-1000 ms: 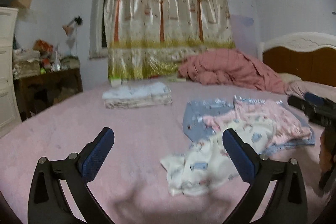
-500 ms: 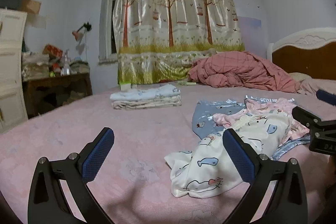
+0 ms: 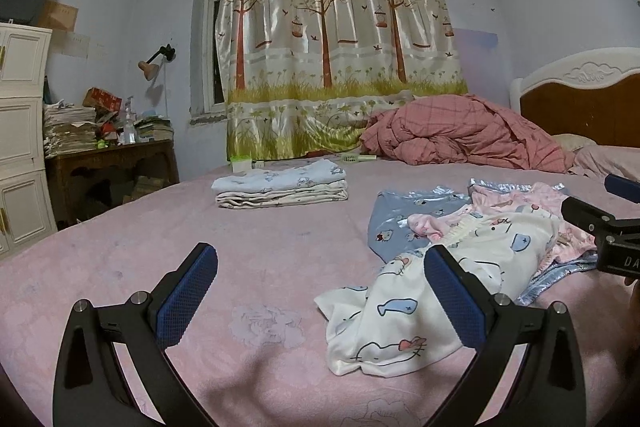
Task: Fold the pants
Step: 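Move both open grippers toward the white pants bundle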
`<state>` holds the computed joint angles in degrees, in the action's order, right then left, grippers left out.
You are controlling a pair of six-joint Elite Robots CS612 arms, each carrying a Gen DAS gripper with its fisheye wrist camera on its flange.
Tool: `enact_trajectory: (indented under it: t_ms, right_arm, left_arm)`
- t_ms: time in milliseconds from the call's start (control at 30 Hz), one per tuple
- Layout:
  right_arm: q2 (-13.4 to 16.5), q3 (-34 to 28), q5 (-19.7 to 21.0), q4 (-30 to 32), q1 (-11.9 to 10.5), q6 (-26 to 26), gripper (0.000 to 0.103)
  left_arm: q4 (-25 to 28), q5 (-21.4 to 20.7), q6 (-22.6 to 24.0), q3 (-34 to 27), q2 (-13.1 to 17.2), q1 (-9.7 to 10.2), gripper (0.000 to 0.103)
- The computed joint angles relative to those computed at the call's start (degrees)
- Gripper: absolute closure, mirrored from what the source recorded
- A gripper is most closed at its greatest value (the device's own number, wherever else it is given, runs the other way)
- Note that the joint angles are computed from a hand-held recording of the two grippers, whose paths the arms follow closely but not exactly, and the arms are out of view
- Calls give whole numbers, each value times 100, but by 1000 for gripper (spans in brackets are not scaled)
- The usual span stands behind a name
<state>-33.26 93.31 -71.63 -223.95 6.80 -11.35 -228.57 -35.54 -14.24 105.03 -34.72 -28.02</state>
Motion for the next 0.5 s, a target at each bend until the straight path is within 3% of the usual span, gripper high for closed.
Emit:
enact_trajectory:
  t_ms: [333,400,500]
  right_arm:
    - [-7,-15,30,101,-24,76,0]
    - [-14,-22,171,201,-56,95,0]
    - [-29,-43,258,440,-87,167,0]
  left_arm:
    - [70,37,-79,46,-35,5,0]
    - [165,-217,-227,173,-132,40,0]
    - [-462,-407,-153,342,-146,-26,0]
